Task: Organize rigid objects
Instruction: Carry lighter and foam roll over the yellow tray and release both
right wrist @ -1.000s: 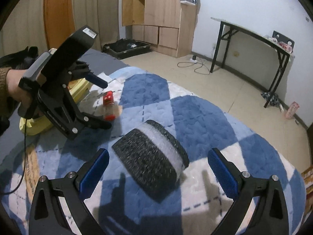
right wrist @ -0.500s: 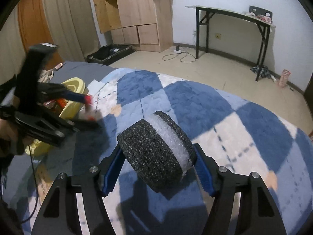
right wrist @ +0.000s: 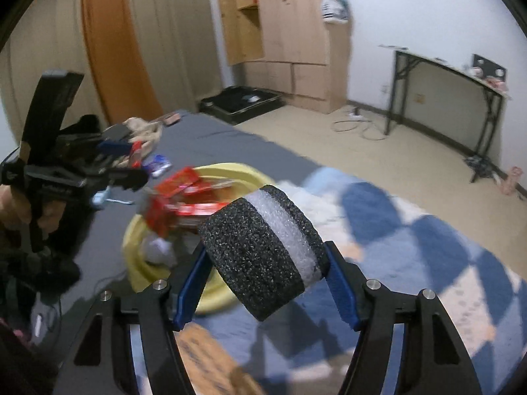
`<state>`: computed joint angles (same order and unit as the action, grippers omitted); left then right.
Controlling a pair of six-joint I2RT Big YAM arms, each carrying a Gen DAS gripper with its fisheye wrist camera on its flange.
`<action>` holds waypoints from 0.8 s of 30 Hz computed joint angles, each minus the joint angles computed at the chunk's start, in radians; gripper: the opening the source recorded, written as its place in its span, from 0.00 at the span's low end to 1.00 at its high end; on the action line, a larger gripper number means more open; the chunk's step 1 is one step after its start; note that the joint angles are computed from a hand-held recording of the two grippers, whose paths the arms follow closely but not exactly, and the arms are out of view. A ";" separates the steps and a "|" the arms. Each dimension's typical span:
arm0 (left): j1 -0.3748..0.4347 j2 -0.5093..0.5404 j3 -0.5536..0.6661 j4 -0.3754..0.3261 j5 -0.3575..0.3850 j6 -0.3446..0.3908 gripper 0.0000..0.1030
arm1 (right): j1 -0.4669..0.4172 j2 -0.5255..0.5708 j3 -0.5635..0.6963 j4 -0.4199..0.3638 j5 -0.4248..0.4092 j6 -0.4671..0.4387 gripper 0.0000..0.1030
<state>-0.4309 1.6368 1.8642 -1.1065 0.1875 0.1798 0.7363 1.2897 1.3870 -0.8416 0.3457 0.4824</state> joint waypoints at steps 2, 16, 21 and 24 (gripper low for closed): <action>0.025 -0.001 -0.011 0.007 -0.001 -0.007 0.80 | 0.024 0.066 0.047 0.009 -0.030 0.008 0.64; 0.020 0.139 0.027 0.041 0.010 -0.073 0.80 | -0.030 0.302 0.173 0.030 -0.115 0.006 0.64; 0.018 0.166 0.019 0.052 -0.006 -0.095 0.80 | -0.046 0.327 0.182 0.078 -0.130 0.026 0.65; 0.023 0.167 0.004 0.068 -0.005 -0.121 0.81 | -0.053 0.356 0.210 0.068 -0.128 0.033 0.67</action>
